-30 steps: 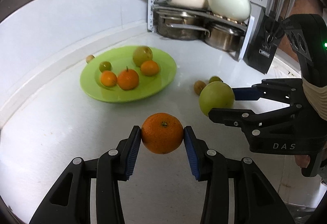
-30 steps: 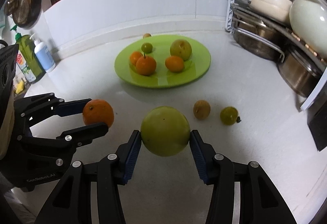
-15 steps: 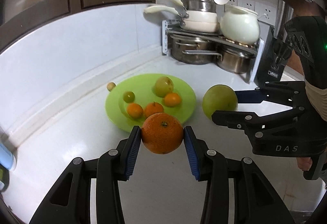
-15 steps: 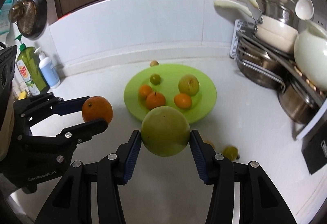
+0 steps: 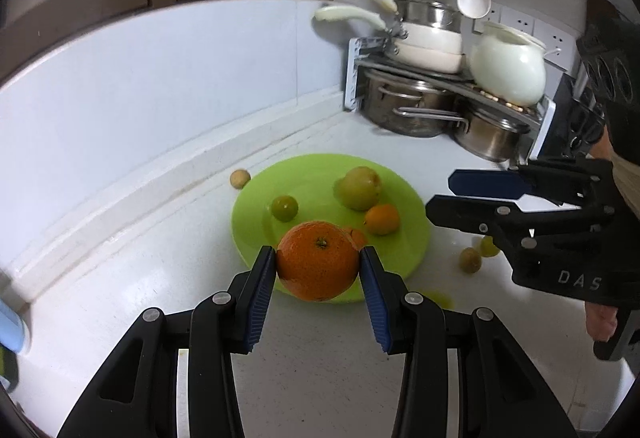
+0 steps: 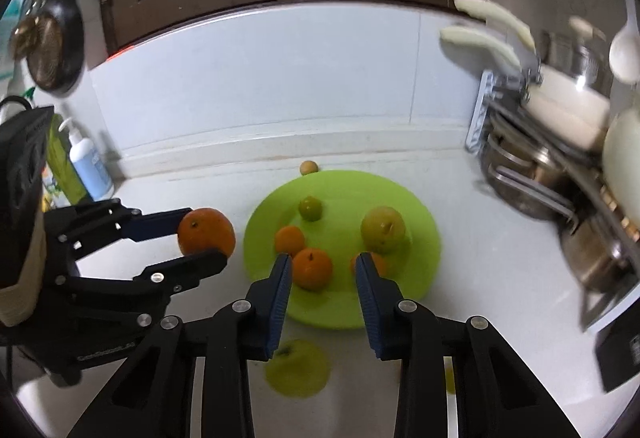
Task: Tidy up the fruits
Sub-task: 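Carry the tangerine and the green pear over the green plate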
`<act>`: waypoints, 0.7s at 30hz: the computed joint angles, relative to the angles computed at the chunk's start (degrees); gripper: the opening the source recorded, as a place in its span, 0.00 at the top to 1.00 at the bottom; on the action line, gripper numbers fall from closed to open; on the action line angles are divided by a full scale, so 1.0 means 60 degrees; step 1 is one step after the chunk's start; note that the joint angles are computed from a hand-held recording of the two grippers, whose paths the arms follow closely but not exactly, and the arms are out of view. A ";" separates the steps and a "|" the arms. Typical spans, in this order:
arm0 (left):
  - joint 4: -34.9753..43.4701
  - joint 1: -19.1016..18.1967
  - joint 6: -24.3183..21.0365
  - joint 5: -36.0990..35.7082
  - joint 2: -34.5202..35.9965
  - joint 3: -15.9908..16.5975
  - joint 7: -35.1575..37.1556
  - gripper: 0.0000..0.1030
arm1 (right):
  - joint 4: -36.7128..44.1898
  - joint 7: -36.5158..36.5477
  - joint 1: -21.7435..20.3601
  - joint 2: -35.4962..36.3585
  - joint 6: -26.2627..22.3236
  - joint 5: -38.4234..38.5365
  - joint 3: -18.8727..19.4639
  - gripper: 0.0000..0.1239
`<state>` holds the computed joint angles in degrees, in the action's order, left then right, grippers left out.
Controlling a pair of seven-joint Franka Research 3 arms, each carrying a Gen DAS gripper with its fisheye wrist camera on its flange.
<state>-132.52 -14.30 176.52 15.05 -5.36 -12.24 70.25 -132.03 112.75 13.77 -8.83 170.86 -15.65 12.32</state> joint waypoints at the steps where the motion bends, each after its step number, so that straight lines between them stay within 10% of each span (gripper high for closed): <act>1: -0.0014 -0.0067 0.0016 -0.0161 0.0049 0.0050 0.0109 0.59 | -0.0009 0.0026 0.0002 0.0064 -0.0006 0.0012 0.0007 0.72; 21: -0.1174 -0.0037 0.0277 -0.0168 -0.0646 0.0117 -0.0317 0.59 | -0.0682 -0.2137 0.1248 0.0213 -0.0663 0.3526 -0.0458 0.61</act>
